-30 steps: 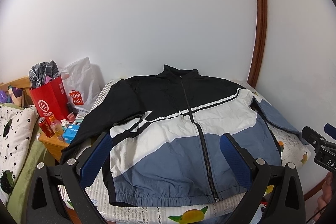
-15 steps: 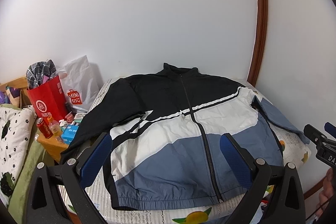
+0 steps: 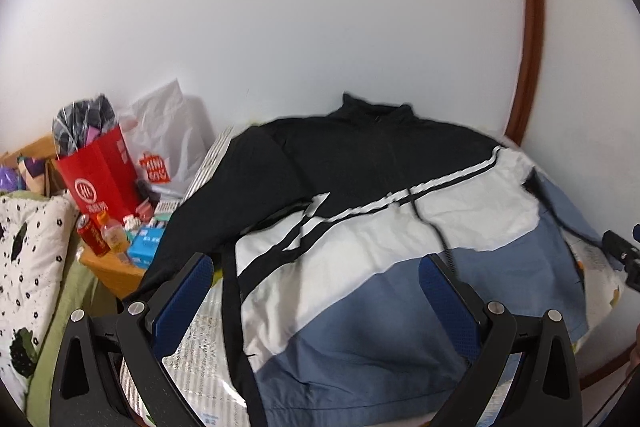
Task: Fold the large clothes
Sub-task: 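Grasp the black shoulder of the jacket with the left gripper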
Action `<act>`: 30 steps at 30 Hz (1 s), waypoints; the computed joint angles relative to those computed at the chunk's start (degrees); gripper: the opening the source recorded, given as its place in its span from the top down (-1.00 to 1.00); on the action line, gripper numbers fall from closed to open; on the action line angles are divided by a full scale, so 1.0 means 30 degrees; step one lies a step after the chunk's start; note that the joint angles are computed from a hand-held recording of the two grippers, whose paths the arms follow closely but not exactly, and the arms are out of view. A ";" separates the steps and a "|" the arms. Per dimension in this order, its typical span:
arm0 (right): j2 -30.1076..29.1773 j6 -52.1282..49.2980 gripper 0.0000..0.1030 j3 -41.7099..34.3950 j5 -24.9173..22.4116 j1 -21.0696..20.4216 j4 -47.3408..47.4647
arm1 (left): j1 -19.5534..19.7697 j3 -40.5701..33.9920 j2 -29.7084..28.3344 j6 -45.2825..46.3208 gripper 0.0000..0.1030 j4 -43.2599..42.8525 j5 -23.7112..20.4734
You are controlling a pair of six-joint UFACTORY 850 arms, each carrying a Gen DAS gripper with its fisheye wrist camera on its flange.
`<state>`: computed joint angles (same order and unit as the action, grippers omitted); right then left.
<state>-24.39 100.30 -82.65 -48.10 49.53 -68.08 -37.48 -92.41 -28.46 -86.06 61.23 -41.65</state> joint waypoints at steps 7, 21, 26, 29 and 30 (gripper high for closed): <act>-0.1742 -0.1183 -0.89 -0.1742 0.1795 -0.0941 0.0523 | 0.1762 0.0937 0.0032 0.0105 -1.00 -0.1187 0.0522; -0.6584 -0.7270 -0.87 -0.8148 0.3383 -0.1872 0.5497 | 0.4388 0.1837 -0.0700 0.1315 -0.91 -0.2108 -0.0034; -0.8209 -0.9389 -0.87 -1.0596 0.2700 -0.1966 0.7006 | 0.4751 0.1384 -0.1442 0.2477 -0.81 -0.2705 -0.0037; -0.8900 -1.0288 -0.87 -1.1670 0.2262 -0.2047 0.7700 | 0.4858 0.1014 -0.1912 0.3082 -0.71 -0.3041 -0.0231; -0.9119 -1.0547 -0.87 -1.2017 0.2098 -0.2081 0.7930 | 0.4924 0.0908 -0.2038 0.3258 -0.62 -0.3289 -0.0147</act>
<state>-51.75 68.66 -118.71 -41.80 43.29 -44.29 -22.71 -89.69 -34.58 -76.29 51.36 -42.09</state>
